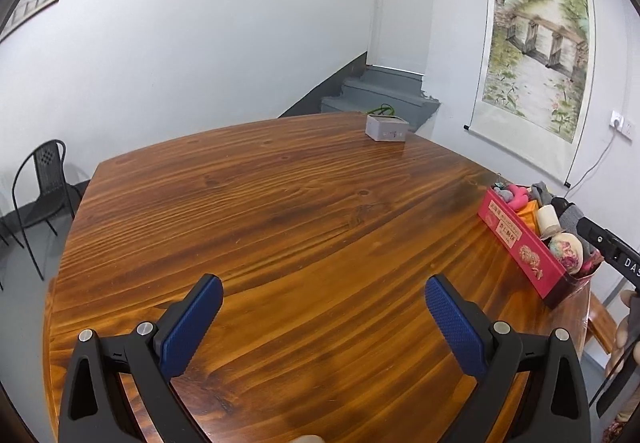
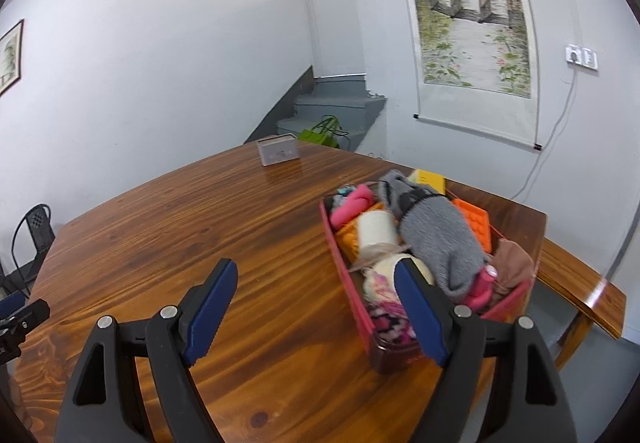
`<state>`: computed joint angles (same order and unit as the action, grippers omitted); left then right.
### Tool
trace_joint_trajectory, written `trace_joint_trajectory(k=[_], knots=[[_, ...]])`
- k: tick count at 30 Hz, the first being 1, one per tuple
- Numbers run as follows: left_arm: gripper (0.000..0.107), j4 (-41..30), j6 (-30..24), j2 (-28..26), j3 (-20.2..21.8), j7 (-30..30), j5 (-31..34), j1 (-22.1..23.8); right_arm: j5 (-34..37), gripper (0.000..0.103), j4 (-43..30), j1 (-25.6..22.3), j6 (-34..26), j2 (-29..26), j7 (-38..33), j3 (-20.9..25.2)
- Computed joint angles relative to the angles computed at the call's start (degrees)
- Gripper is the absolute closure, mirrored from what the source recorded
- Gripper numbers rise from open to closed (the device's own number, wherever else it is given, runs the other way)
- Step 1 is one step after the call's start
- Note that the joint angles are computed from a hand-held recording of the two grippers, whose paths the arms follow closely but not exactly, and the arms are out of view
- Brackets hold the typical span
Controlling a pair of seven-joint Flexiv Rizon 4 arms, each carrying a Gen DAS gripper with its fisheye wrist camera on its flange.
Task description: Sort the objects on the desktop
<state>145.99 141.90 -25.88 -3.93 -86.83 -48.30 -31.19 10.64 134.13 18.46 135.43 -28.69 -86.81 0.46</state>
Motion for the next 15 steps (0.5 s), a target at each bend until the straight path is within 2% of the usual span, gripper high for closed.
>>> trace_joint_trajectory(k=[8,13,15], knots=[[0.005,-4.6,-1.3,-0.4,-1.4,7.5,-6.2,-4.2,3.2,0.019,0.7,0.2,-0.6,0.1,-1.6,-1.9],[0.005,-7.4,-1.5,-1.2,-2.3,10.3,-6.3,-5.1,4.9,0.019,1.4,-0.3,0.9,-0.7,-2.9,-2.9],[0.005,-9.5,-1.2,-2.4,-2.7,13.2,-10.2,-6.8,5.2,0.019,1.5,-0.7,1.6,-0.9,-3.3,-3.2]])
